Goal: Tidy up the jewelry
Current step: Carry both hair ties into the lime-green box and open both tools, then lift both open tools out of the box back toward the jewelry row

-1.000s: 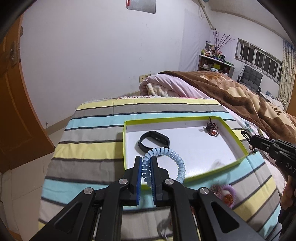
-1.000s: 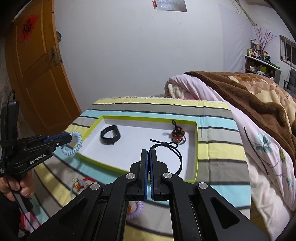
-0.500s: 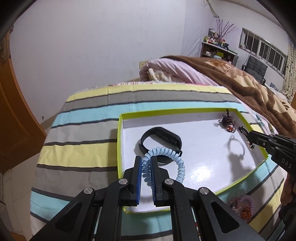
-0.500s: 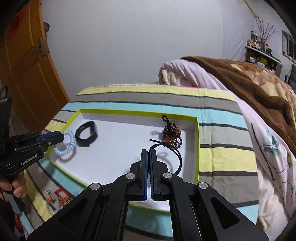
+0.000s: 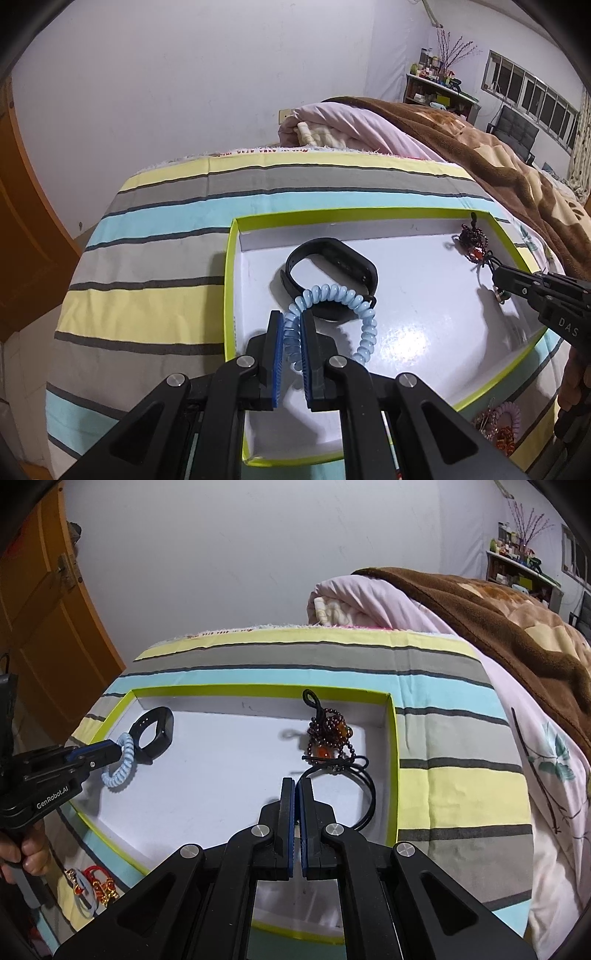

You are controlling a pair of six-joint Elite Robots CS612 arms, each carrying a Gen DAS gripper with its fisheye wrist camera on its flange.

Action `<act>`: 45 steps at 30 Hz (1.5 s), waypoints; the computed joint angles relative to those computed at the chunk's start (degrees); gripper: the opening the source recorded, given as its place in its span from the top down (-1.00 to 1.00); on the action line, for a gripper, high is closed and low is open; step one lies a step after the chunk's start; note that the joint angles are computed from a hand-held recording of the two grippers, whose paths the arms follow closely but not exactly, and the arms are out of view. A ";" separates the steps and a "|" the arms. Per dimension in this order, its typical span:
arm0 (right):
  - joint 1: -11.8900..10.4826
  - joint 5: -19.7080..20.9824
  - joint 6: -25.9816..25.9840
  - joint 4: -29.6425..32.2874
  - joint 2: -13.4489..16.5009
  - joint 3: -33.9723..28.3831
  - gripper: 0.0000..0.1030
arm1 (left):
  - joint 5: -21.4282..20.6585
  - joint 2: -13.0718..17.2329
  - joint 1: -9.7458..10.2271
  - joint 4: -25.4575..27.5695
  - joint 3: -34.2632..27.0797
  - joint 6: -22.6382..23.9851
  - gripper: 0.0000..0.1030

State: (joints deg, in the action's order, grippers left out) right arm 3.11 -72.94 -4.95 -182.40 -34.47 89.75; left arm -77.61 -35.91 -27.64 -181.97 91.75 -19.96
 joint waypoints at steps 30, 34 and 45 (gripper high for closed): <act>-0.49 1.86 0.27 -9.71 -5.37 10.43 0.65 | 2.69 -5.85 -2.72 -10.79 11.97 -2.00 0.82; -0.77 2.81 0.27 -12.00 -6.77 13.47 0.65 | 4.02 -7.15 -3.87 -13.47 15.38 -2.37 0.82; -1.33 5.19 -1.25 -16.98 -10.17 22.09 0.65 | 5.33 -9.81 -6.28 -18.30 23.28 -5.99 0.82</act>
